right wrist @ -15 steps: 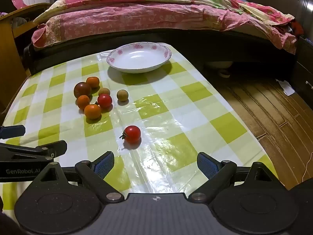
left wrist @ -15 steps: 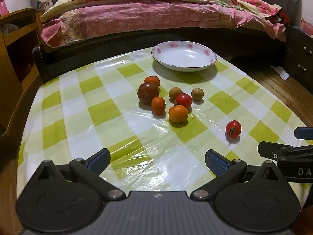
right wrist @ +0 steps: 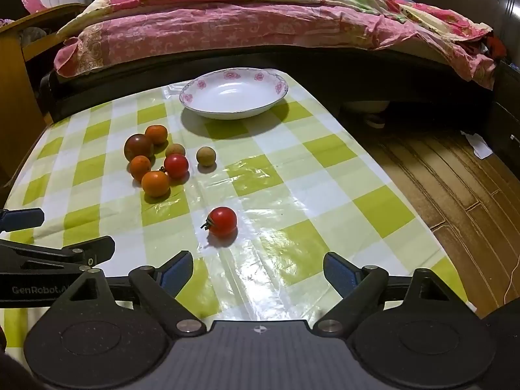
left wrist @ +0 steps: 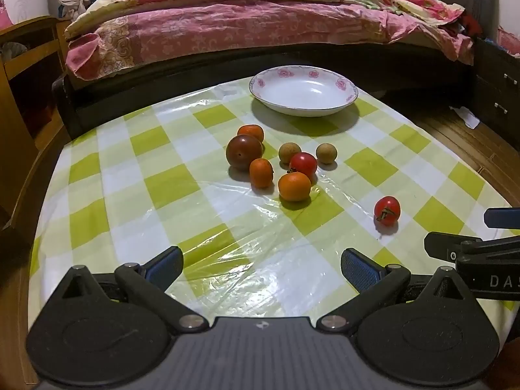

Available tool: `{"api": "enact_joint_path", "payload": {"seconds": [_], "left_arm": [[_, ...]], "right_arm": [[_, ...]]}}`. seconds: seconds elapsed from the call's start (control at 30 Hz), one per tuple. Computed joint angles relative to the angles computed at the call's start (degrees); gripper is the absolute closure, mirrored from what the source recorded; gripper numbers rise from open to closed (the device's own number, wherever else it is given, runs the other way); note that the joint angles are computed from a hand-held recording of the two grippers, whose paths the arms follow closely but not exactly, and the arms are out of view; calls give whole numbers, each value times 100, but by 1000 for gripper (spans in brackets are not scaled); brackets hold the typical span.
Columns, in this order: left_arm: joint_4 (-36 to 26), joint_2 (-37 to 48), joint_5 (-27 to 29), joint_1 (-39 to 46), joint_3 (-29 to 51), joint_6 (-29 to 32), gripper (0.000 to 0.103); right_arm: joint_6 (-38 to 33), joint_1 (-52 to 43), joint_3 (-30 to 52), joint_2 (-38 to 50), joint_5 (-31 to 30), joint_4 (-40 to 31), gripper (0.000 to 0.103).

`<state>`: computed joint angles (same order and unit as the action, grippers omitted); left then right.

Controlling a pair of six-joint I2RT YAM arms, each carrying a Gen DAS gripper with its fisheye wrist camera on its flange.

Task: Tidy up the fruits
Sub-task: 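Move left tool toward an orange tomato while right tool approaches a red cherry tomato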

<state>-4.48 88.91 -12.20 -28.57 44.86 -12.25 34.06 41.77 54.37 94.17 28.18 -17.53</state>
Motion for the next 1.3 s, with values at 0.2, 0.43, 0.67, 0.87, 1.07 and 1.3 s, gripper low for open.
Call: {"api": "enact_joint_path", "payload": {"seconds": [0.2, 0.43, 0.67, 0.87, 1.07, 1.3], "left_arm": [[14, 15, 1, -8, 5, 42, 0], [15, 40, -6, -24, 27, 37, 0], [9, 73, 23, -31, 66, 62, 0], [11, 71, 19, -39, 60, 43, 0], [19, 102, 27, -45, 77, 38, 0], [83, 177, 73, -42, 86, 82, 0]], "right_arm": [[3, -6, -27, 0, -22, 27, 21], [-8, -18, -1, 35, -52, 18, 23], [-7, -34, 36, 85, -85, -2, 24], [-33, -70, 33, 81, -128, -6, 25], [-35, -83, 81, 147, -171, -13, 26], [-15, -76, 129, 210, -194, -23, 30]]}}
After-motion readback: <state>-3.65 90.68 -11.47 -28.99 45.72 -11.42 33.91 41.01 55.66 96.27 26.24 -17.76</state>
